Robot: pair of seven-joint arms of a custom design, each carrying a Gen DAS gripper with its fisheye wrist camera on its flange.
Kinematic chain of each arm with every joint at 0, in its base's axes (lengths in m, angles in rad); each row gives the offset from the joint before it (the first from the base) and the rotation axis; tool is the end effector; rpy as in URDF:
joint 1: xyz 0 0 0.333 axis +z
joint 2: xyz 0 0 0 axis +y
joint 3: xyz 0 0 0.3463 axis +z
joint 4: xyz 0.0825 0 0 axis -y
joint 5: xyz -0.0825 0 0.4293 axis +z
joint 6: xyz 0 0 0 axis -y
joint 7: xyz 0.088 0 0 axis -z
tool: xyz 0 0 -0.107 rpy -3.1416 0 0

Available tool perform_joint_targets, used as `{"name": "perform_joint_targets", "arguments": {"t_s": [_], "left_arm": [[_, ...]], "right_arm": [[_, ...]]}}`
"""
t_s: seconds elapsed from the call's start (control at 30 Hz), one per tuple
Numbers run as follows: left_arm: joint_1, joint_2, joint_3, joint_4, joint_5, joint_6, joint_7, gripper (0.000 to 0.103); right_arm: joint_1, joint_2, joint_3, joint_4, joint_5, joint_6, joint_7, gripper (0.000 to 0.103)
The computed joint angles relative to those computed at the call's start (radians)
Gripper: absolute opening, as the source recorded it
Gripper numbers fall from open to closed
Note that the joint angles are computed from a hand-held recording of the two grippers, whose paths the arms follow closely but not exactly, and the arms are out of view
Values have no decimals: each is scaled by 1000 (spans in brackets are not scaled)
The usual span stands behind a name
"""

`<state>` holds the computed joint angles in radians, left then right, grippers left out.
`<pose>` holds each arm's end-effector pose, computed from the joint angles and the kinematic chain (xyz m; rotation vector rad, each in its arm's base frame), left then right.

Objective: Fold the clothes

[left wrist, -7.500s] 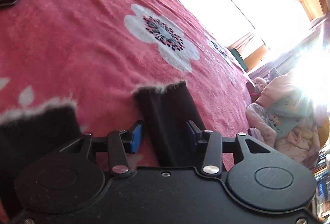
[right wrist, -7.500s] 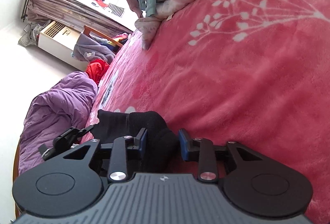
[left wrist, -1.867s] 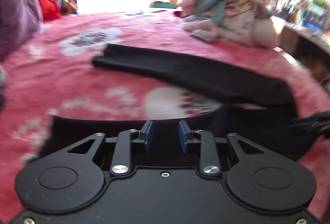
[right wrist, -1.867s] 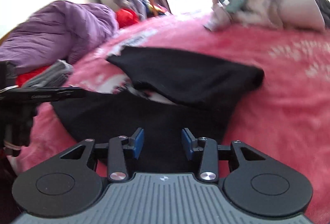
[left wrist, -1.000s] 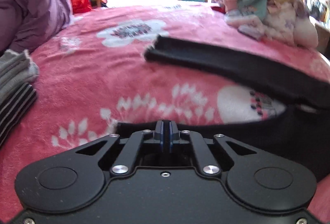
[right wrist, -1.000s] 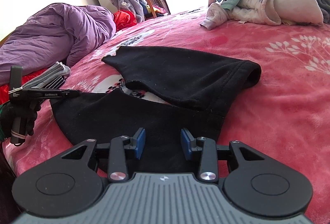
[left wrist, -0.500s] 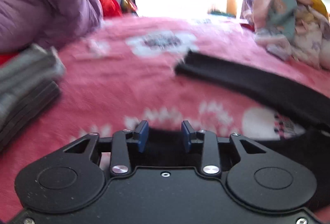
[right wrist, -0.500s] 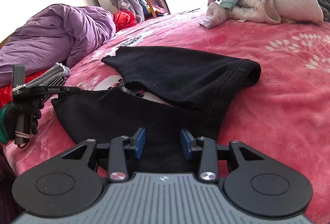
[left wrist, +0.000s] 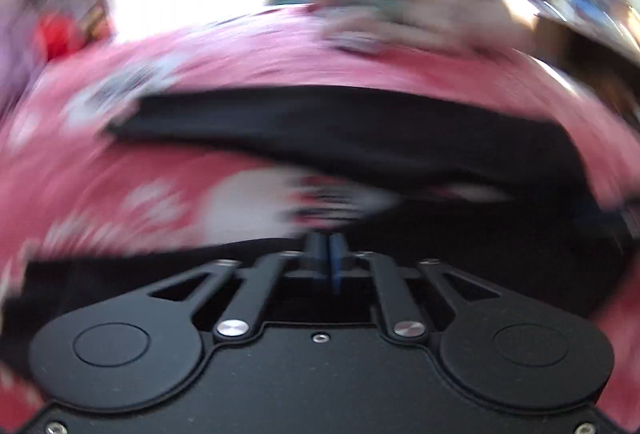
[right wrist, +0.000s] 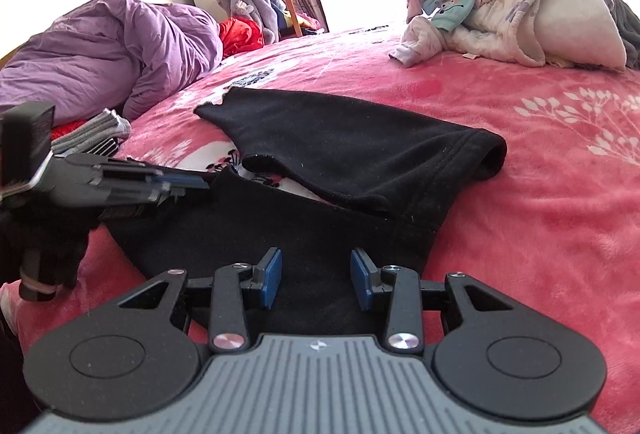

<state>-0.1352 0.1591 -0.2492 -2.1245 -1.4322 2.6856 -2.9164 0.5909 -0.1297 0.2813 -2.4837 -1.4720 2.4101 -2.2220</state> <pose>0.5874 -0.2004 0.3604 -0.8222 2.5088 -1.2536 0.3249 0.3764 0.3423 -1.2020 1.9042 -0.7388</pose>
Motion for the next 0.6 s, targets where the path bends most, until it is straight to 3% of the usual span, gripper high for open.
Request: {"name": "perform_joint_targets", "arguments": {"t_s": [0.1,0.17,0.2,0.23,0.3,0.37,0.43,0.47,0.5,0.53,0.6], "left_arm": [[7,-31,0,-12,-61,-14,74,3],[18,-53,14,-29,-7,-151,52,3],[27,-59,-1,-38,20,-169,58,4],[2,-51,14,-38,24,-132,68,4],[-25,-19,5,-25,2,19,92,5],[-14,23,14,24,-46,98,44,5],[-5,51,12,78,-197,256,108,7],[-10,55,35,93,-213,282,109,7],[19,51,34,90,-167,252,40,7],[43,32,45,70,-80,167,-52,7],[74,-11,49,22,9,42,-67,7]], "right_arm": [[-1,-1,-1,-1,1,2,3,39],[0,0,0,2,5,-3,-4,39],[1,0,1,2,6,-6,-5,39],[2,2,2,3,7,-8,-7,39],[2,3,0,4,11,-6,-14,39],[2,3,-1,5,18,-1,-23,39],[0,3,-2,4,16,1,-16,39],[0,3,-2,4,17,1,-16,39],[0,3,-2,4,20,0,-17,39],[1,4,-1,6,23,-3,-19,39],[2,7,0,9,29,-9,-28,39]]}}
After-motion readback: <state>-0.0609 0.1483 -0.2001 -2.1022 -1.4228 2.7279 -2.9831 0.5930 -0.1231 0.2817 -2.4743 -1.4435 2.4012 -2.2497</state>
